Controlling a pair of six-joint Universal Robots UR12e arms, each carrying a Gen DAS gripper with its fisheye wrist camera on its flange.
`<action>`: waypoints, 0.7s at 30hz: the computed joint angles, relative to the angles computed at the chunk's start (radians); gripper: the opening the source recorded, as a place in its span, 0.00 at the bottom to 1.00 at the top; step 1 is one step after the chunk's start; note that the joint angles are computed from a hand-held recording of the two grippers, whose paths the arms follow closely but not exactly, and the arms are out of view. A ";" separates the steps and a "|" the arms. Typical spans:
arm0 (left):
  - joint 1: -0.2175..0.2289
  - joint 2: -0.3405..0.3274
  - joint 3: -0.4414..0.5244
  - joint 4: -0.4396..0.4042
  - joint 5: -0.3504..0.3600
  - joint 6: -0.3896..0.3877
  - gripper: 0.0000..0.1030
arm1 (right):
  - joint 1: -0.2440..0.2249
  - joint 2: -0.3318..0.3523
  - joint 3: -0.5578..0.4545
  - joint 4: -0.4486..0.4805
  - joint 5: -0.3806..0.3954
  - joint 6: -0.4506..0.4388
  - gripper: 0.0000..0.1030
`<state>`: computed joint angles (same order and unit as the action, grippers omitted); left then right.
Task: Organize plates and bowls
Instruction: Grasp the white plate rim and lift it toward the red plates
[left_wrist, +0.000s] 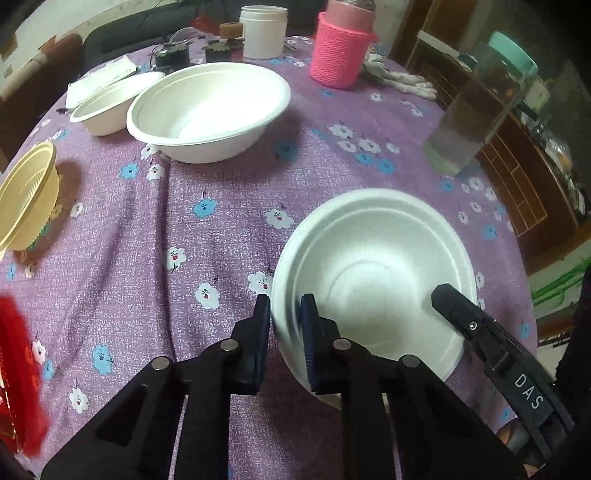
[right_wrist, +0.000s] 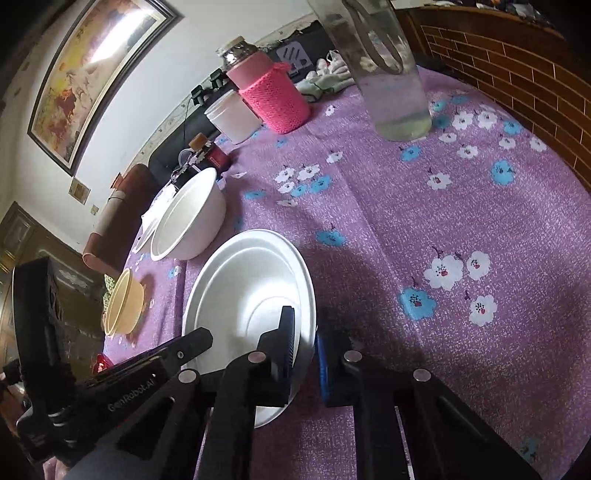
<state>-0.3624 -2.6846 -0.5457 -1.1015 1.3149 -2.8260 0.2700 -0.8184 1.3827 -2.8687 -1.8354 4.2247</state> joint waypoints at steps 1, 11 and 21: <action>-0.001 0.002 -0.005 0.006 0.004 0.005 0.12 | 0.003 0.000 -0.005 0.012 -0.010 -0.007 0.09; 0.014 0.036 -0.071 0.060 0.009 0.031 0.13 | 0.026 0.013 -0.070 0.153 -0.062 -0.032 0.09; 0.063 0.126 -0.219 0.226 -0.027 0.008 0.13 | 0.085 0.054 -0.207 0.274 -0.194 -0.127 0.09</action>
